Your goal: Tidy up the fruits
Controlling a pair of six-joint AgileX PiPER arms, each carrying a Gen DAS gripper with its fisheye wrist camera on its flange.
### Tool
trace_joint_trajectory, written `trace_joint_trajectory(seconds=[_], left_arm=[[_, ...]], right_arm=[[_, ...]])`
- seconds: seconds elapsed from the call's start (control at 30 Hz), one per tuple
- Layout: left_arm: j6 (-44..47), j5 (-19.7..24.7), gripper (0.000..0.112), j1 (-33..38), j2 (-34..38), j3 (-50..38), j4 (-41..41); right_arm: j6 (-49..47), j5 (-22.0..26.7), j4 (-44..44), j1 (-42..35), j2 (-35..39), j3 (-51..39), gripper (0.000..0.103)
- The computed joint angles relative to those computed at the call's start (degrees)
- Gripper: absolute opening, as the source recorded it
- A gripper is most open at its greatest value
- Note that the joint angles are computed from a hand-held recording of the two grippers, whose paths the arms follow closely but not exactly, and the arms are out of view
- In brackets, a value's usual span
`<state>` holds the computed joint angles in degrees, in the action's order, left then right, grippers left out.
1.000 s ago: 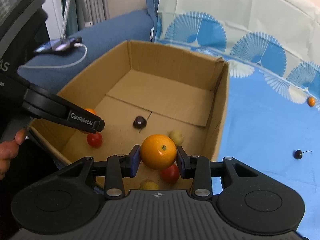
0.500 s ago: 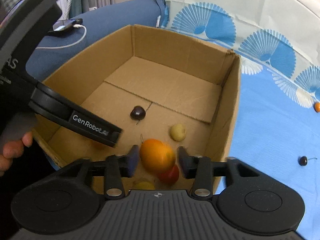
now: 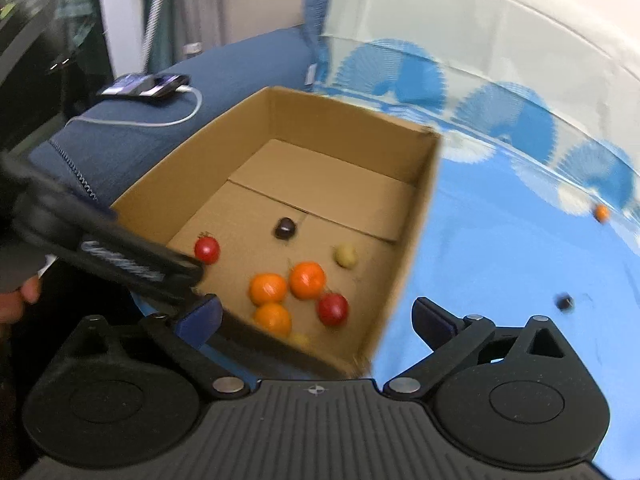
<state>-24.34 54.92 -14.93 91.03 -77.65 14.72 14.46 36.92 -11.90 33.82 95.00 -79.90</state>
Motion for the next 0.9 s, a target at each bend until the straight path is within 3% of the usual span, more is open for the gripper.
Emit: trace_joint_trajectory(seconds=[0.1, 0.37, 0.47, 0.9], left_arm=[[-7.56, -0.29, 0.103, -3.58, -5.33, 4.58, 5.74], [-17.72, 3.88, 0.103, -13.37, -14.08, 9.36, 13.51], [-21.16, 5.86, 0.103, -16.51, -16.17, 10.08, 16.54], [-29.02, 12.4, 0.103, -26.14, -20.45, 10.43, 23.68]], right_arm=[[6.65, -1.02, -3.91, 1.45, -5.51, 5.18, 0.102], [24.16, -5.5, -25.81, 10.34, -17.1, 15.37, 0.102], [32.47, -3.68, -35.51, 14.62, -19.94, 17.97, 0.102], [41.46, 0.92, -43.62, 20.7, -27.65, 22.54, 0.102]])
